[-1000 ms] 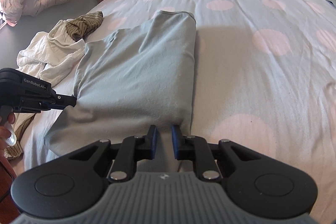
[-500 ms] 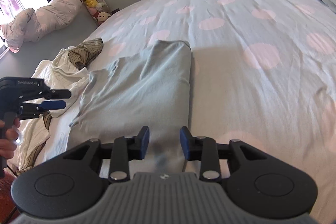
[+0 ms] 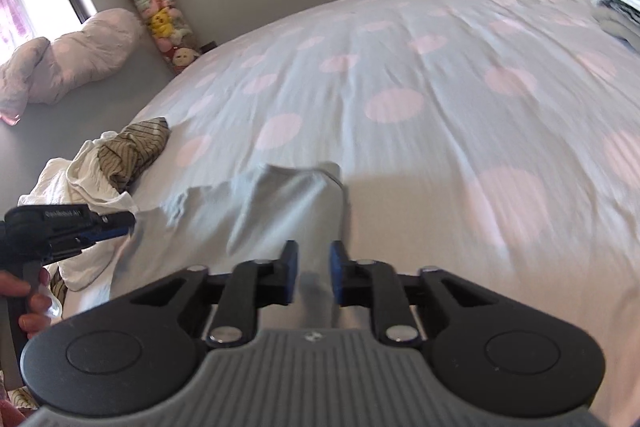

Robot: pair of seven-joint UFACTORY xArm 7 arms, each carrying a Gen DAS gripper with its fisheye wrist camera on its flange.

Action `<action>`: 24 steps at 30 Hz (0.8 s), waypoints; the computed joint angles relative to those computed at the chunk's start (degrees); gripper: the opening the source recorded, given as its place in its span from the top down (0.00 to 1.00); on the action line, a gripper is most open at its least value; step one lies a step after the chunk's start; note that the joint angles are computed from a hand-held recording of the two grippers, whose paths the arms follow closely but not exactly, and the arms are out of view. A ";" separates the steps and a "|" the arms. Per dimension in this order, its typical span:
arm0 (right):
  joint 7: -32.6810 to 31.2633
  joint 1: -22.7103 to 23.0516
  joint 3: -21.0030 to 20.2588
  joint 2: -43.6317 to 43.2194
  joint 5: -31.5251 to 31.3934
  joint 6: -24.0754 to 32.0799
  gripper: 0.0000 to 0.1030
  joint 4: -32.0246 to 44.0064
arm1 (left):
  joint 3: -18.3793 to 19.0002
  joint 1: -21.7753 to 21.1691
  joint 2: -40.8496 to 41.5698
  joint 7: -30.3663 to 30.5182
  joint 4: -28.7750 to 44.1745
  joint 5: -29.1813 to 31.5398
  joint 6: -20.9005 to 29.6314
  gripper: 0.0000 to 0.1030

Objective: Fold clothes

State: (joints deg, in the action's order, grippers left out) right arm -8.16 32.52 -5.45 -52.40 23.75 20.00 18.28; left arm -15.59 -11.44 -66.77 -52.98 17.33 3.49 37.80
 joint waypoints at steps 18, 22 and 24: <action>-14.64 5.20 -0.07 21.70 5.96 -5.20 0.84 11.92 | 1.67 0.12 4.61 4.77 -0.55 0.61 -0.36 0.98; -13.60 2.84 0.60 14.77 6.46 -5.05 0.66 8.21 | 0.37 1.12 2.13 3.24 -0.02 1.33 1.15 0.88; -11.35 0.74 1.20 10.95 5.58 -4.17 0.60 5.96 | 0.91 0.52 0.11 2.60 -0.59 0.61 0.99 0.70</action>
State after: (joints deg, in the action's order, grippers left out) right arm -19.51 33.26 -4.25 -41.45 29.33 15.83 24.24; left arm -14.68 -10.92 -66.66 -50.39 16.74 4.10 38.78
